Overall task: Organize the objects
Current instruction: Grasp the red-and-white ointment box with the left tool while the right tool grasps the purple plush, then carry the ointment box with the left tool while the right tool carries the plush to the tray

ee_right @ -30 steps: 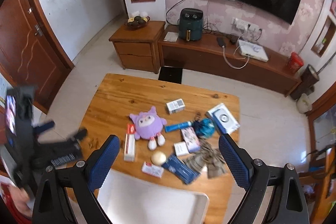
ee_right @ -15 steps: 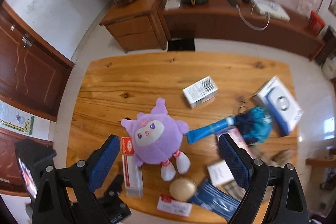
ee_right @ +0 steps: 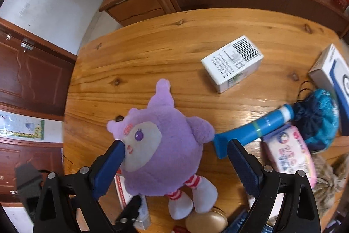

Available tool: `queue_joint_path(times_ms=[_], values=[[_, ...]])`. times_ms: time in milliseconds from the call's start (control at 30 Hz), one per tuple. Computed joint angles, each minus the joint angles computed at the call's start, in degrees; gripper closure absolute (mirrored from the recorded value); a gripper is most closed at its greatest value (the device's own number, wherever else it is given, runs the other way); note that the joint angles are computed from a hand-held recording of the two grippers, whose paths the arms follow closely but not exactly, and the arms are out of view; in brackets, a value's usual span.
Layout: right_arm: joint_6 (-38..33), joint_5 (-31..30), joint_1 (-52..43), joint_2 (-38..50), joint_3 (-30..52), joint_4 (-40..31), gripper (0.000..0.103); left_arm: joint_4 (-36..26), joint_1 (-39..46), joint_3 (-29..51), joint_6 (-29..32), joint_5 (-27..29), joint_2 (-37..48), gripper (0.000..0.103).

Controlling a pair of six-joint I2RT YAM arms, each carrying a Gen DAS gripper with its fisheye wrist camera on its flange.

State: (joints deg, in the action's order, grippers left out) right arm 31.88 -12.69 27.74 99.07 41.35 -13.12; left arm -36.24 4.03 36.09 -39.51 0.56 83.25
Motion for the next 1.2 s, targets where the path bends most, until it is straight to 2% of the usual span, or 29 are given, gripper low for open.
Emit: queue_joint_path(times_ms=[67,100,167,300,367,400,433,467,533,667,700,800,933,1067,1100,1200], values=[[-0.5,-0.6,0.0,0.5,0.2,0.5,0.007,1.4,1.1,-0.9,-0.6,2.5,0.5,0.018],[-0.6,-1.1,0.0,0.8,0.4,0.5,0.007,2.8,0.1,-1.6,-8.4,2.1,0.5,0.021],[-1.0,-2.6,-0.4,1.3,0.3,1.0,0.007,3.2,0.2,-2.2,-9.1,2.6,0.2,0.03],[-0.5,-5.0,-0.4,3.2,0.3,2.6,0.008,2.0,-1.6,-2.1,-10.8,0.6,-0.4,0.034],[0.3,-6.8,-0.4,4.3,0.4,3.6,0.011,1.0,-2.9,-2.0,-12.1,-1.0,-0.9,0.045],[0.7,-7.6,-0.3,4.5,0.2,4.2,0.018,0.9,-3.5,-2.2,-13.1,-1.6,-1.5,0.049],[1.4,-8.5,-0.1,4.8,0.0,5.2,0.027,0.7,-4.1,-2.5,-13.5,-2.3,-2.4,0.06],[1.8,-10.0,-0.2,4.6,-0.4,6.0,0.033,0.7,-4.5,-2.7,-13.5,-2.4,-3.0,0.065],[2.1,-10.3,0.4,3.8,-0.1,5.2,0.038,0.6,-4.8,-3.2,-13.6,-1.8,-3.9,0.065],[1.2,-4.5,4.3,1.1,0.9,1.8,0.043,-0.5,-6.0,-3.5,-13.7,-1.4,-5.5,0.065],[1.3,-3.5,4.8,0.2,0.6,1.7,0.043,-1.1,-5.3,-3.6,-9.2,-0.4,-6.5,0.065],[2.4,0.0,6.0,-4.1,-1.1,1.7,0.044,-3.3,-6.9,-3.7,-9.5,-2.1,-10.1,0.065],[3.9,3.7,6.5,-12.2,-3.5,-1.1,0.044,-9.4,-10.5,-2.3,-10.8,-6.8,-17.9,0.066],[5.7,6.6,7.1,-24.4,-6.0,-7.4,0.044,-13.9,-10.9,-2.8,-7.1,-9.2,-26.5,0.066],[6.3,7.7,7.8,-26.8,-6.2,-9.1,0.044,-13.2,-7.8,-3.5,-3.3,-8.9,-27.7,0.066],[8.0,11.7,9.5,-37.4,-6.0,-17.7,0.044,-16.1,-7.2,-0.8,0.3,-10.7,-30.7,0.066]])
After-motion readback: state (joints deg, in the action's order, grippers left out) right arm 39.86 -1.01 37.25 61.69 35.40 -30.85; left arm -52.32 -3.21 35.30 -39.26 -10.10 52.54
